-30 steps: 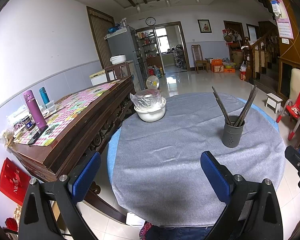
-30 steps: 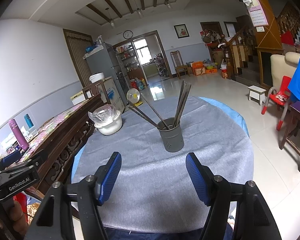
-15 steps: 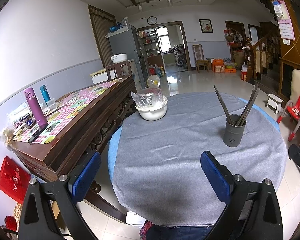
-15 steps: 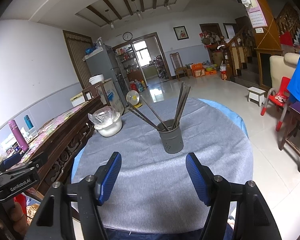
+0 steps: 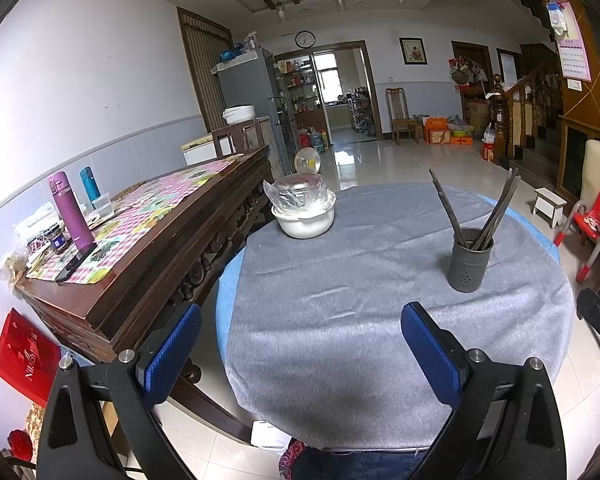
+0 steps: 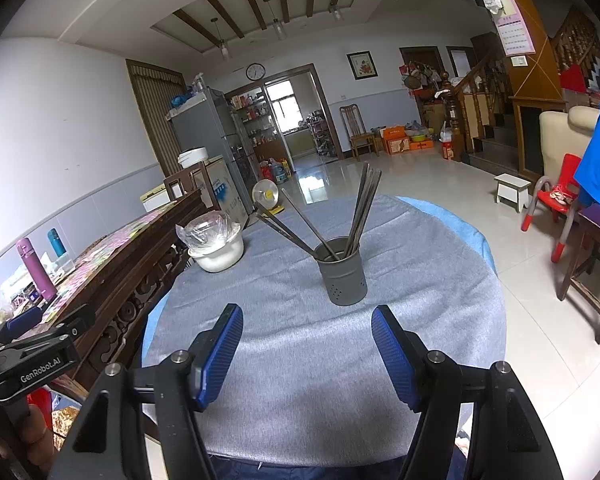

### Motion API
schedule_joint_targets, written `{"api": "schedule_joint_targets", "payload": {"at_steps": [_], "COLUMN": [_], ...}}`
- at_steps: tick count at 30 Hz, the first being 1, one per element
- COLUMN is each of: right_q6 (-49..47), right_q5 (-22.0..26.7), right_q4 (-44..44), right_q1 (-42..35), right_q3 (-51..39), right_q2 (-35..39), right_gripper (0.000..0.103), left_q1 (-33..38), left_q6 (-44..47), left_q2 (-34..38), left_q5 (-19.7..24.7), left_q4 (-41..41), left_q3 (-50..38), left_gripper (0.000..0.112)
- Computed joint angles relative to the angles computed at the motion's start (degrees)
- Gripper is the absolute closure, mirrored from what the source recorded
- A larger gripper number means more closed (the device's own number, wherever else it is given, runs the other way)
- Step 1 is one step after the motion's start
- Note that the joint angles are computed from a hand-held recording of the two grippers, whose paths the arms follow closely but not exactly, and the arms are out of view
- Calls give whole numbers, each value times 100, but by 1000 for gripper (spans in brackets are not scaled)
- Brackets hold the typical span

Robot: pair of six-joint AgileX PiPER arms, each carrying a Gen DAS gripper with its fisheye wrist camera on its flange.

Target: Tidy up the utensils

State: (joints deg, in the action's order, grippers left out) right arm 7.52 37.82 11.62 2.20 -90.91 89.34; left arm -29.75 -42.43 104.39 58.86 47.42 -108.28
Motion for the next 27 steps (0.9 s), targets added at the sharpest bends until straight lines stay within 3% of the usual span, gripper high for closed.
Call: {"api": "schedule_joint_targets", "payload": {"at_steps": [27], "right_q6": [159], "right_q5": [-139], "right_q4": [-167], "right_q1": [78], "right_q3": [134], "right_q2": [-74], "right_gripper": [32], "left_q1": [10], "left_q6": [-51], "left_q2": [-57], "left_q5": [-18], "left_q4": [-43], "left_q3": [85], "left_gripper": [13]}}
